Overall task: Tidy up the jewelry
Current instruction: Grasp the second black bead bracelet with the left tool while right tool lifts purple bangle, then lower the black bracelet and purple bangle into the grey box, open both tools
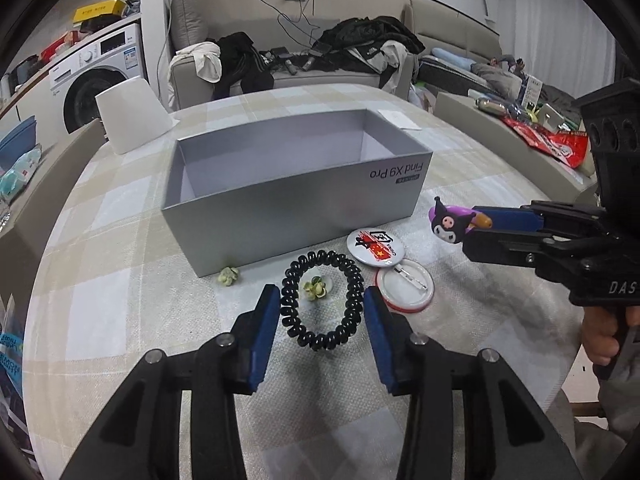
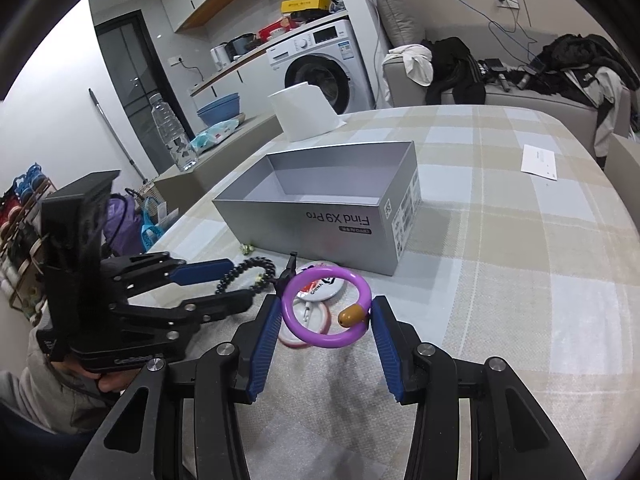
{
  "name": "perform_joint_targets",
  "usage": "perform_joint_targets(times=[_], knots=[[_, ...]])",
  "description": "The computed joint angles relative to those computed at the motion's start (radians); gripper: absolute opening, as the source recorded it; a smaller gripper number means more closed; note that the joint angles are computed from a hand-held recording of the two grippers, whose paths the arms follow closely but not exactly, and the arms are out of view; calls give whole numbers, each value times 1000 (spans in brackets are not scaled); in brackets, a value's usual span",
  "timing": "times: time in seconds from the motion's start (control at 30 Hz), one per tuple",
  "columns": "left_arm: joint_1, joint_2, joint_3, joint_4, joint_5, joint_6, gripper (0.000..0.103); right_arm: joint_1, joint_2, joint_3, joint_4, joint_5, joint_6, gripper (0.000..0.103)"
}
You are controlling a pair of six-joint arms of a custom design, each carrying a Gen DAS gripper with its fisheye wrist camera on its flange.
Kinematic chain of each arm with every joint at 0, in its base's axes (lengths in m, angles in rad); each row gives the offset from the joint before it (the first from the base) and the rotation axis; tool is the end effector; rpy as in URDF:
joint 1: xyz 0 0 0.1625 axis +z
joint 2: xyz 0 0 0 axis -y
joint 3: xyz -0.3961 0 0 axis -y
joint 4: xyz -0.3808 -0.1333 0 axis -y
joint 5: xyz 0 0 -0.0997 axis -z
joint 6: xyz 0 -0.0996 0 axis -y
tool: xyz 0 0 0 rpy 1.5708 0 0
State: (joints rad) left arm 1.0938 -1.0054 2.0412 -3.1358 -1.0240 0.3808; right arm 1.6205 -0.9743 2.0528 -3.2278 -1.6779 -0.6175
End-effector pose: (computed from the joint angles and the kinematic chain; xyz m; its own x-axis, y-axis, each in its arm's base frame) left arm -0.0814 -0.5606 0.1463 -0.6691 0.4326 -0.6043 0.6947 0.6528 -0.3019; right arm 0.1493 -0.5334 0.1262 -0.7879 -0.4769 0.3896 -0.6106 0.6870 -0.3940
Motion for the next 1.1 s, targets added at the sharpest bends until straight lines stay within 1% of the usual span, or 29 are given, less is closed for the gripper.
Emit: perform_joint_targets(times=[0.1,0.3,0.43,0.53,0.63,0.77,0.87,0.93,1.0,1.03,1.1], knots=[[-10,16,2,-55,22,11,37,-1,3,4,-10,3,-14,45],[-12,3,3,-106,2,13,37,-2,8,5,-24,-4,-16,45],[-17,-13,1,-144,-8,14,37,6,-11,23,-62,38,-19,45],[-16,-9,-21,-160,-8,15,37,20,-14,11,-69,45,-9,45],[-12,4,-54,-158,-7,5,37,38,0,-29,-64,26,25,45],[-2,35,-109,-163,1,14,37,62,30,-109,-26,16,73,45],[10,78,-175,-153,20,9,37,73,62,-173,-2,24,72,45],[19,99,-201,-149,20,7,37,67,88,-206,-5,38,73,45],[30,118,-217,-155,21,15,37,51,102,-228,14,62,100,45],[35,122,-219,-154,22,16,37,46,107,-235,16,65,107,45],[43,121,-217,-139,26,14,37,47,111,-244,33,46,107,45]])
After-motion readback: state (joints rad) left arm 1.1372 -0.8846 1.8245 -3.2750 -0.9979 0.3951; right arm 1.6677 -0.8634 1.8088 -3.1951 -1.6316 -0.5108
